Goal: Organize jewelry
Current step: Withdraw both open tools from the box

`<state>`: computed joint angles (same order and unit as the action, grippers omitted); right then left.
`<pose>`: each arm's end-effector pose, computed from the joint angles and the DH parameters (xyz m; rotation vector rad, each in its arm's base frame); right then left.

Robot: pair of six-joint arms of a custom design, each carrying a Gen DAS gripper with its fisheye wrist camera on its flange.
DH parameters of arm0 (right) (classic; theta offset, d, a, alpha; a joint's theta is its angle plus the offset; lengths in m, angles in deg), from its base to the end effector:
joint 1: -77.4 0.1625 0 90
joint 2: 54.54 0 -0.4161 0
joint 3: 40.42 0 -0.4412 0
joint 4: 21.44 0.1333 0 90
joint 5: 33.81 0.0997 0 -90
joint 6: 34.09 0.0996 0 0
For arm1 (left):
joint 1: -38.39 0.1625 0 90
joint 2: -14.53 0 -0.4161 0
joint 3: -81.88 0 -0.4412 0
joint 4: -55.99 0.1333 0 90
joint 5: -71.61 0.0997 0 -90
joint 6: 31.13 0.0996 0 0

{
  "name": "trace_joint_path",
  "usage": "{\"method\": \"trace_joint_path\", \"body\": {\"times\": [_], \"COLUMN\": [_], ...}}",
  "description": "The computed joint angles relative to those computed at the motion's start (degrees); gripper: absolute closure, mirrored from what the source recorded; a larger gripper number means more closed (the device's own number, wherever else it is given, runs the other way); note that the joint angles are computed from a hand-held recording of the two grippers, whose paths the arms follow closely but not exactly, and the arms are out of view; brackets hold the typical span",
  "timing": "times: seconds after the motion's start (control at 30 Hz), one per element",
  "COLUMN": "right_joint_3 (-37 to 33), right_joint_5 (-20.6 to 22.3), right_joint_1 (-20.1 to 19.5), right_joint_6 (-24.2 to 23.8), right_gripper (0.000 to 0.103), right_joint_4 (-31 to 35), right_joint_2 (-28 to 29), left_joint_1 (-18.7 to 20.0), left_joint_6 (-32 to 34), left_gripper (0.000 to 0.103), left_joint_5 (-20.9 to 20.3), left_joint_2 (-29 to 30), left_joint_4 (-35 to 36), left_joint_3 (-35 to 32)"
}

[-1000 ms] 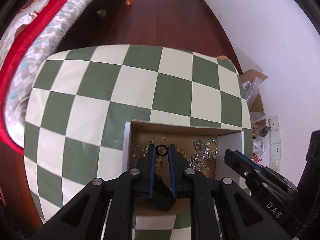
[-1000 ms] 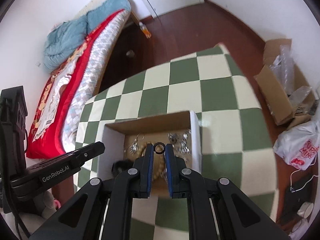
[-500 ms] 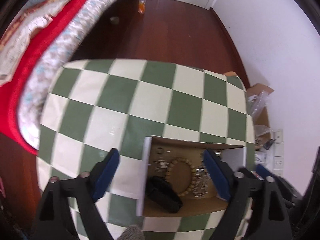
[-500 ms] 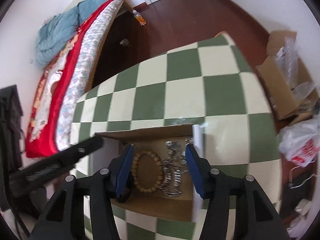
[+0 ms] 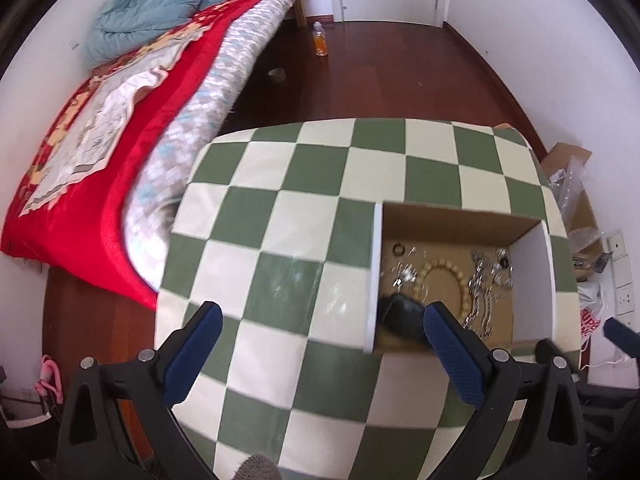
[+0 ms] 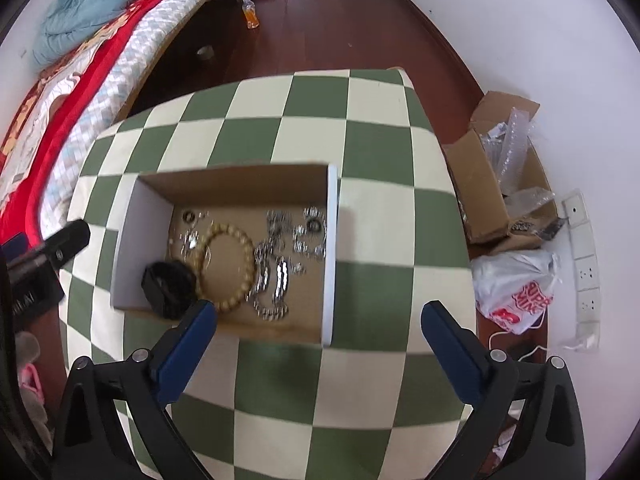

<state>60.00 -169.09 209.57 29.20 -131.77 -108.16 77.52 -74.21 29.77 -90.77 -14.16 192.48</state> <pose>0.4537 -0.4078 0.0687 -0.1978 -2.2804 0.4316 -0.1728 -0.4081 0.4206 0.3744 2.2162 -0.3903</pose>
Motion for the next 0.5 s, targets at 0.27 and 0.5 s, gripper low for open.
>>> {"method": "trace_joint_path", "body": {"times": [0.27, 0.5], "right_joint_3": [-0.4, -3.6], "right_joint_5": [-1.5, -4.6], "right_joint_1": [4.5, 10.4], "right_joint_6": [5.9, 11.7], "right_gripper": [0.000, 0.000], "right_joint_4": [5.2, 14.0], "right_joint_2": [-1.2, -2.2], "left_joint_1": [-8.2, -16.9], "left_joint_6": [-8.1, -16.7], "left_gripper": [0.000, 0.000], "left_joint_5": [0.4, 0.4], "left_joint_2": [-5.4, -8.6], "left_joint_4": [9.5, 18.4], "left_joint_3": [-0.6, -3.9]}}
